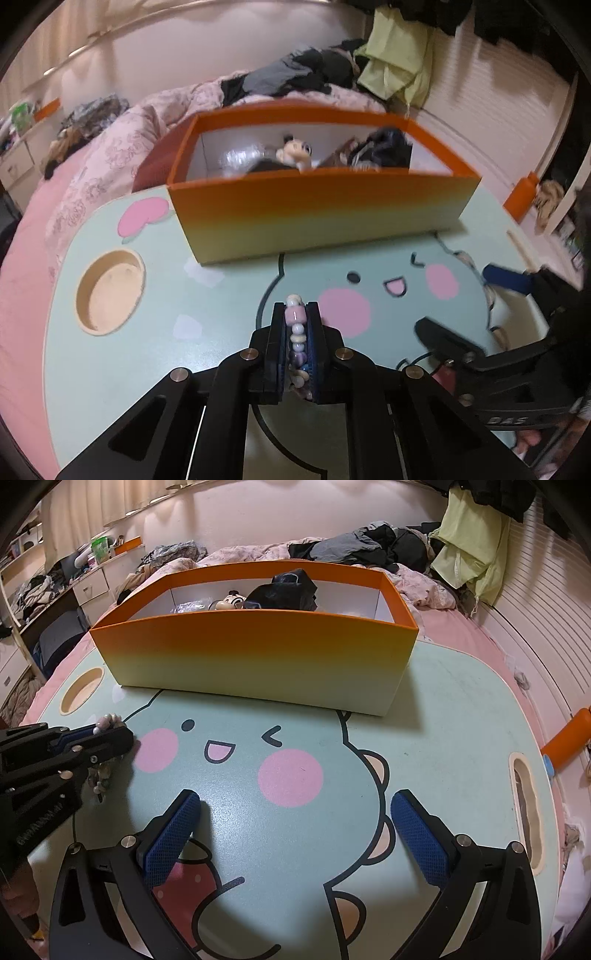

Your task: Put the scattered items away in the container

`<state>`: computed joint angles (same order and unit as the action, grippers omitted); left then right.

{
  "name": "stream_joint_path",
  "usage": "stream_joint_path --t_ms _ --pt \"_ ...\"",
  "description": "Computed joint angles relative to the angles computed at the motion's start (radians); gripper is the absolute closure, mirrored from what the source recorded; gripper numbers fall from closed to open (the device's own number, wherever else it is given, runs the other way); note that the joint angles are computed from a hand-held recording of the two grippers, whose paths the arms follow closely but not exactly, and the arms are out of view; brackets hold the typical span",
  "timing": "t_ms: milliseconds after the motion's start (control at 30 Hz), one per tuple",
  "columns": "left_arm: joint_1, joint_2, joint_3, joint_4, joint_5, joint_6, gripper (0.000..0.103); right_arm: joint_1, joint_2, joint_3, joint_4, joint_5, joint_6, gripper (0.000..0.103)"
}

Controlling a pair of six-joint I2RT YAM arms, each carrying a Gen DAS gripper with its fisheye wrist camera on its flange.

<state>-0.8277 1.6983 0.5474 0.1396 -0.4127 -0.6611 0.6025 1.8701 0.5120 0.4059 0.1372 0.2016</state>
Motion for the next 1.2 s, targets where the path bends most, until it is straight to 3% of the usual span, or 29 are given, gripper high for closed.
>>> stream_joint_path --t_ms 167,400,533,700,767,800,833,933,1067,1200 --pt "-0.013 -0.207 0.002 -0.081 -0.058 0.067 0.094 -0.003 0.001 0.000 0.001 -0.002 -0.003 0.000" --pt "0.040 -0.343 0.169 -0.142 -0.122 0.273 0.094 -0.005 0.001 0.000 0.002 -0.003 -0.003 0.000" --pt "0.080 -0.325 0.234 -0.106 -0.114 0.342 0.094 -0.004 0.000 -0.001 0.002 -0.003 -0.003 0.000" --pt "0.167 -0.140 0.297 -0.075 -0.009 0.296 0.093 -0.002 0.000 -0.001 0.001 -0.001 -0.001 0.000" --pt "0.191 -0.047 0.308 -0.058 0.029 0.263 0.077 -0.002 0.000 -0.001 0.001 -0.001 -0.001 0.000" --pt "0.202 0.003 0.325 -0.072 0.048 0.244 0.046 -0.002 0.000 -0.001 0.001 -0.001 -0.001 0.000" --pt "0.206 0.042 0.336 -0.086 0.054 0.222 0.032 -0.001 0.000 -0.001 0.001 -0.001 0.000 0.000" --pt "0.205 0.065 0.286 -0.040 0.057 0.181 0.031 -0.002 0.000 0.000 0.001 -0.001 -0.001 0.000" --pt "0.198 -0.009 0.206 -0.022 0.053 0.131 0.026 0.002 0.005 0.003 0.001 0.001 0.003 0.000" --pt "0.185 -0.143 0.104 -0.042 0.007 0.059 0.007 0.003 0.005 0.001 0.002 0.001 0.004 0.000"
